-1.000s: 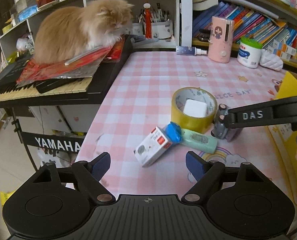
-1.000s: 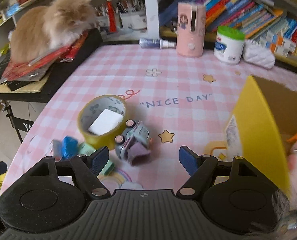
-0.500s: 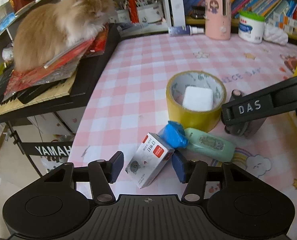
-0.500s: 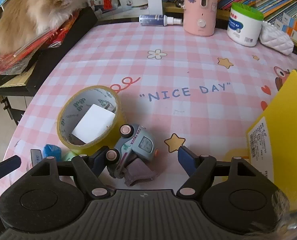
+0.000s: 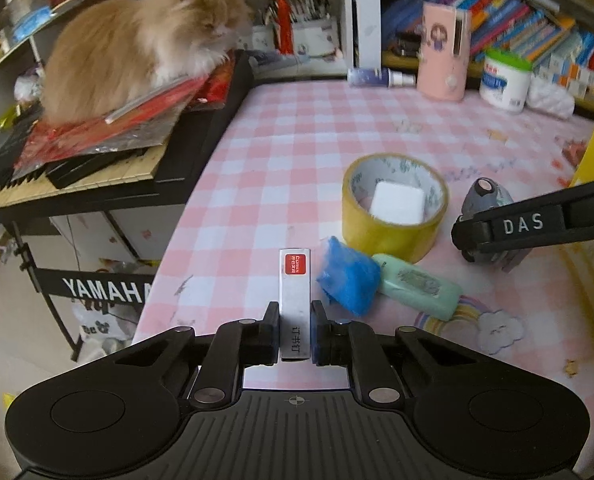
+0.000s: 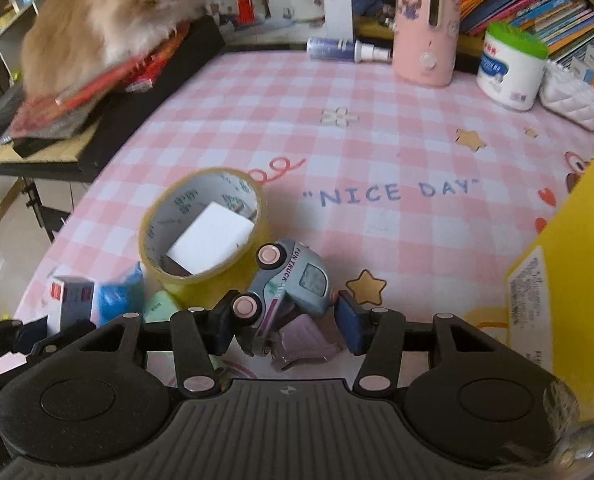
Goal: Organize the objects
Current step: 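Grasp the small white box with the left tool while the right tool grasps the grey toy car, then lift the white box and grey car and carry them toward the yellow box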
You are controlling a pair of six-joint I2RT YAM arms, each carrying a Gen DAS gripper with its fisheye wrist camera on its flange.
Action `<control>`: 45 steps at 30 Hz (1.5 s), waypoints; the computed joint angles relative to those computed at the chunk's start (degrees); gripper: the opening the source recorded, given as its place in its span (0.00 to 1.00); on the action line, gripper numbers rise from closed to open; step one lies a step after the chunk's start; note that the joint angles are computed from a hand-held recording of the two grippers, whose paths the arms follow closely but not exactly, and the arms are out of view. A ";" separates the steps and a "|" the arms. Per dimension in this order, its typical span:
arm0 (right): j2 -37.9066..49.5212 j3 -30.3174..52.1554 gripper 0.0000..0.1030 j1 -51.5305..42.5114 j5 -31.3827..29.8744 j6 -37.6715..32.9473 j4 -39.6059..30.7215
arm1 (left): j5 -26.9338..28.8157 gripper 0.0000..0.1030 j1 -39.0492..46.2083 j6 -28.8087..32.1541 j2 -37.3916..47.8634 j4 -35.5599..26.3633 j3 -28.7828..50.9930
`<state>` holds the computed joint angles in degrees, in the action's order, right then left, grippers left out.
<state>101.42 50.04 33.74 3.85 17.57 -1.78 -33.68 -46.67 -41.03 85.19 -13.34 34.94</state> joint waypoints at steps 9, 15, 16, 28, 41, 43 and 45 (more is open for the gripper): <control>-15.46 -10.11 0.47 3.23 2.32 1.82 -0.65 | -4.26 0.12 -9.18 -9.35 -11.98 -8.56 -2.62; -26.30 -16.13 0.47 7.57 4.83 4.43 -4.43 | -7.81 0.12 -18.04 -18.75 -17.77 -16.52 -3.48; -28.01 -16.96 0.47 8.41 5.59 4.94 -5.25 | -8.39 0.12 -19.80 -20.63 -18.40 -18.11 -3.51; -42.77 -22.16 0.47 29.26 22.25 17.69 -18.18 | -14.81 0.12 -44.07 -50.88 -17.86 -39.82 -1.03; -42.96 -19.75 0.47 60.94 38.22 56.43 -43.18 | -12.96 0.12 -65.26 -74.32 -7.66 -51.90 4.65; -41.70 -19.05 0.47 66.00 39.64 64.96 -48.05 | -12.68 0.12 -66.65 -74.47 -6.62 -51.42 5.26; -40.08 -18.37 0.47 70.63 40.16 73.30 -52.61 | -12.64 0.12 -67.29 -73.07 -5.94 -50.08 5.79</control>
<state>61.34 31.67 104.37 44.01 90.87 -54.39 -46.32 -113.96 -114.10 79.25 -63.42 40.74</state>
